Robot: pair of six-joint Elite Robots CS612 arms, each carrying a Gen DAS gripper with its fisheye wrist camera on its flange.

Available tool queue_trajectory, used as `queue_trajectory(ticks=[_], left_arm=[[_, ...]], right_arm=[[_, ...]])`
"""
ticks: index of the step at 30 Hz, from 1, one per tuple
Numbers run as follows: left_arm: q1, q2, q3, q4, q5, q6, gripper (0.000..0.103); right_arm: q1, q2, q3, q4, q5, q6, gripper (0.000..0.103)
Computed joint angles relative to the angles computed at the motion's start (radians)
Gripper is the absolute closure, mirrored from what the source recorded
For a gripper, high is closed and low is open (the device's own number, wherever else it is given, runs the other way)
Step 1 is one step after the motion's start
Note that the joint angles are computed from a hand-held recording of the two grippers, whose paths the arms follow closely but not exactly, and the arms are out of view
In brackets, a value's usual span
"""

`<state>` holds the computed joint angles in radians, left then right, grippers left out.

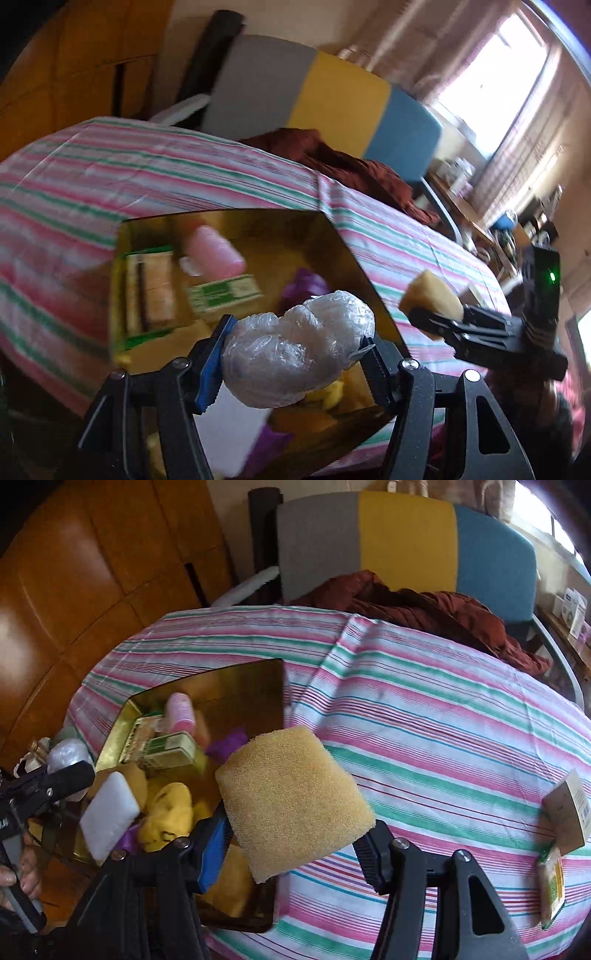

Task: Organize objects
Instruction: 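Carry the bag and yellow sponge into the gold tray and open both tools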

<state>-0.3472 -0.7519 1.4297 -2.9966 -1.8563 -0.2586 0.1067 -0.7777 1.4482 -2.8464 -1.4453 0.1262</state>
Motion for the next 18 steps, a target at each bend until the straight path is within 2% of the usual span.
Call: queue_trajectory(ticks=[5, 10, 18], left_arm=[[0.027, 0.006, -0.005, -0.037, -0.004, -0.076, 0.038], [0.031, 0.019, -0.032, -0.03, -0.028, -0.067, 0.038], [0.016, 0.091, -0.162, 0.126, -0.128, -0.063, 0.032]], right_arm=[[0.028, 0.019, -0.031, 0.012, 0.014, -0.037, 0.043], [0.042, 0.041, -0.051, 0.053, 0.032, -0.046, 0.043], [0.058, 0.057, -0.067, 0.131, 0.061, -0.102, 0.043]])
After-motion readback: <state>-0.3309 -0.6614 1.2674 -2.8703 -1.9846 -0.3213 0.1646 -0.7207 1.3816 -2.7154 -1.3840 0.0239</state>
